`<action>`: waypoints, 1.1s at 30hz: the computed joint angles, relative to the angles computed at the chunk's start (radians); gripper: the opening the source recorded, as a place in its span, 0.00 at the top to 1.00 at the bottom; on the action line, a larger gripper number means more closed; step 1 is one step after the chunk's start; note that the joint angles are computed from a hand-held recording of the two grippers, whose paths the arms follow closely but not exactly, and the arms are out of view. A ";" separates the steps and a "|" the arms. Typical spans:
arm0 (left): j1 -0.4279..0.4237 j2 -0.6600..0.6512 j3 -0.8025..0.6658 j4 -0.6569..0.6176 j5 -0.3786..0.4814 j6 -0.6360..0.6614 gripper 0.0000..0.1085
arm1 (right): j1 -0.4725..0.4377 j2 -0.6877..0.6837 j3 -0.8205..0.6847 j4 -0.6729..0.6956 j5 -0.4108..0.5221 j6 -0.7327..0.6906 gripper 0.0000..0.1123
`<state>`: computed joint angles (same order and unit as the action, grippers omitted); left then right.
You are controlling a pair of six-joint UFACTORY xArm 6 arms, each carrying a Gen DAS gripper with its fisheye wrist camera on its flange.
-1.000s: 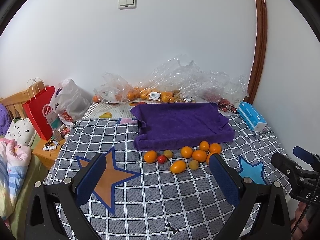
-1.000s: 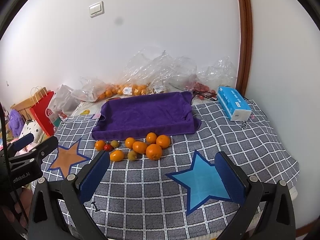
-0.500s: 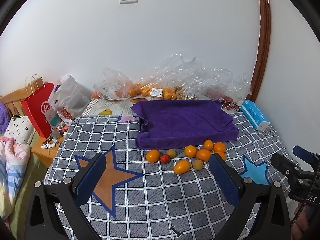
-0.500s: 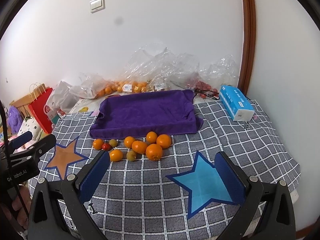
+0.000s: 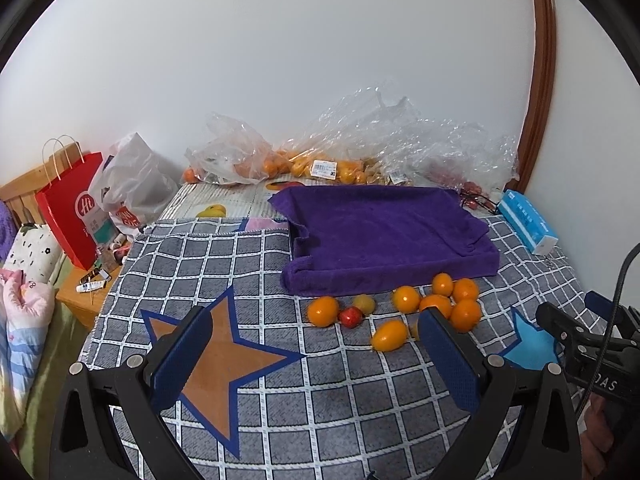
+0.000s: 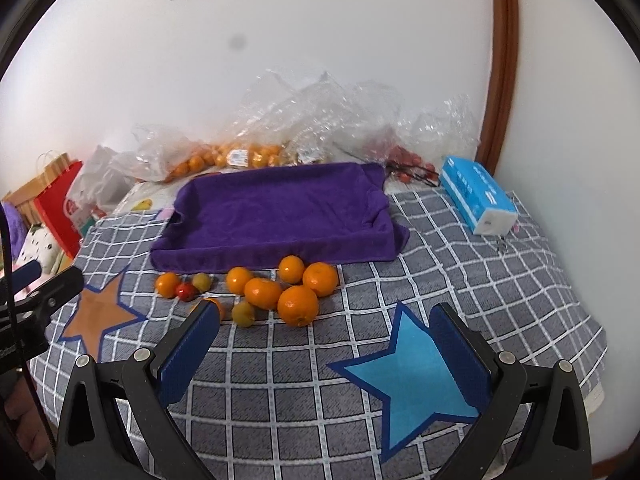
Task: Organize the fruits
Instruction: 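Move the right tool toward the large orange in front of the towel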
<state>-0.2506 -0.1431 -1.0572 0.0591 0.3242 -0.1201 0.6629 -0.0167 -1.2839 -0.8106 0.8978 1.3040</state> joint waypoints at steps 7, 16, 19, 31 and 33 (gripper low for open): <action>0.015 0.068 -0.039 -0.051 -0.005 0.046 0.05 | -0.053 0.033 0.016 0.020 -0.085 0.018 0.09; 0.033 0.162 -0.101 -0.062 0.026 0.053 0.05 | -0.095 0.097 0.005 0.059 -0.169 -0.015 0.09; 0.036 0.183 -0.109 -0.037 0.021 0.038 0.05 | -0.101 0.116 0.004 0.059 -0.190 -0.024 0.09; 0.081 0.261 -0.152 -0.235 0.058 0.161 0.11 | -0.122 0.189 -0.032 0.097 -0.229 -0.094 0.25; 0.089 0.276 -0.165 -0.286 0.080 0.195 0.11 | -0.129 0.201 -0.033 0.138 -0.250 -0.124 0.31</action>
